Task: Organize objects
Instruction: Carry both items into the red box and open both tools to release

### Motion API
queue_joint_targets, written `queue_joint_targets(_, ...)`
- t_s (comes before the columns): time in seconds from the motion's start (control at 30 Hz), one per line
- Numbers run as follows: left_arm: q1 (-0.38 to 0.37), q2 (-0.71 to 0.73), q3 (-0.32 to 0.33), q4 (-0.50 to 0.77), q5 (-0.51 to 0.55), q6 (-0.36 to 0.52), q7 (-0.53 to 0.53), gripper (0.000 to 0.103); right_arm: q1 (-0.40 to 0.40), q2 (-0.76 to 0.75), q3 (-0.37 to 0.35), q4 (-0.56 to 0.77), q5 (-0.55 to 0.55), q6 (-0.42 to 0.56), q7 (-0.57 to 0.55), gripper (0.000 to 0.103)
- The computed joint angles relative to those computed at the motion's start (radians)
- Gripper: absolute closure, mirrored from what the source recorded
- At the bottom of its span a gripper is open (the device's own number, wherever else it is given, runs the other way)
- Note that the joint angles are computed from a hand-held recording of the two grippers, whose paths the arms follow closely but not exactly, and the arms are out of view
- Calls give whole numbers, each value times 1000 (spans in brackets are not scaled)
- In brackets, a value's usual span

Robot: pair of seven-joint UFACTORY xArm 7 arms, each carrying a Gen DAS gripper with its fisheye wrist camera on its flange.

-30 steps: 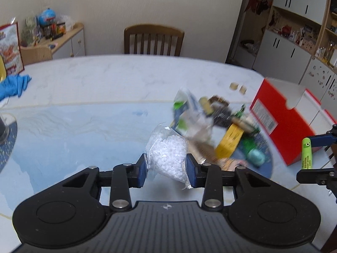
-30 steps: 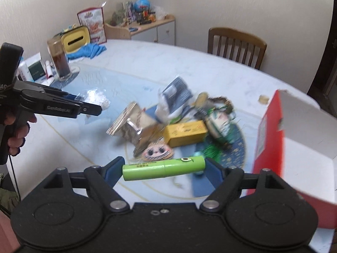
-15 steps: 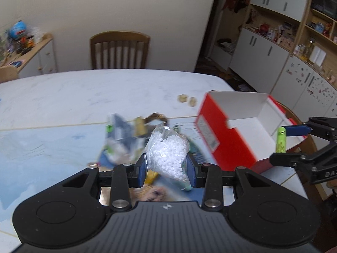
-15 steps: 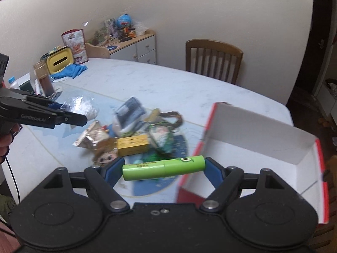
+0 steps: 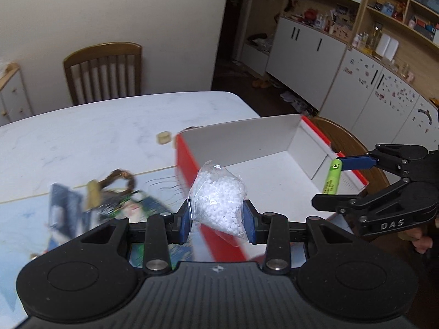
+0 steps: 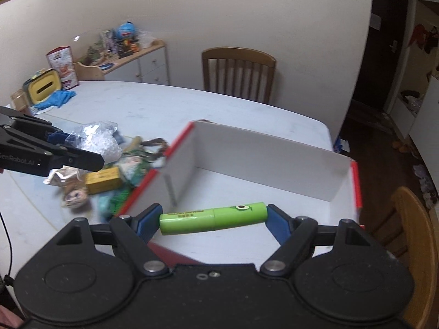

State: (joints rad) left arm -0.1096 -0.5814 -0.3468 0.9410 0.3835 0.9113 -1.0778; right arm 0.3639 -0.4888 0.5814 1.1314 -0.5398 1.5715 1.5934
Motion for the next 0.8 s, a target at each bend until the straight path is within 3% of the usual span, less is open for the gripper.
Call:
queue_joint_targets(0.2,6,188,15,116,38,-50,15,66,8,-134,-55,-129,59,-38,-45,23)
queue_joint_targets(0.43,-48,390,87,236,75,-67,36,66,-21,-238,-113,-254,135,-128,-139,23)
queue_joint_targets(0.8,-108,577,208,346,-5,-50,114,65,-71,-268,-185,-345,247,-248,-310,23)
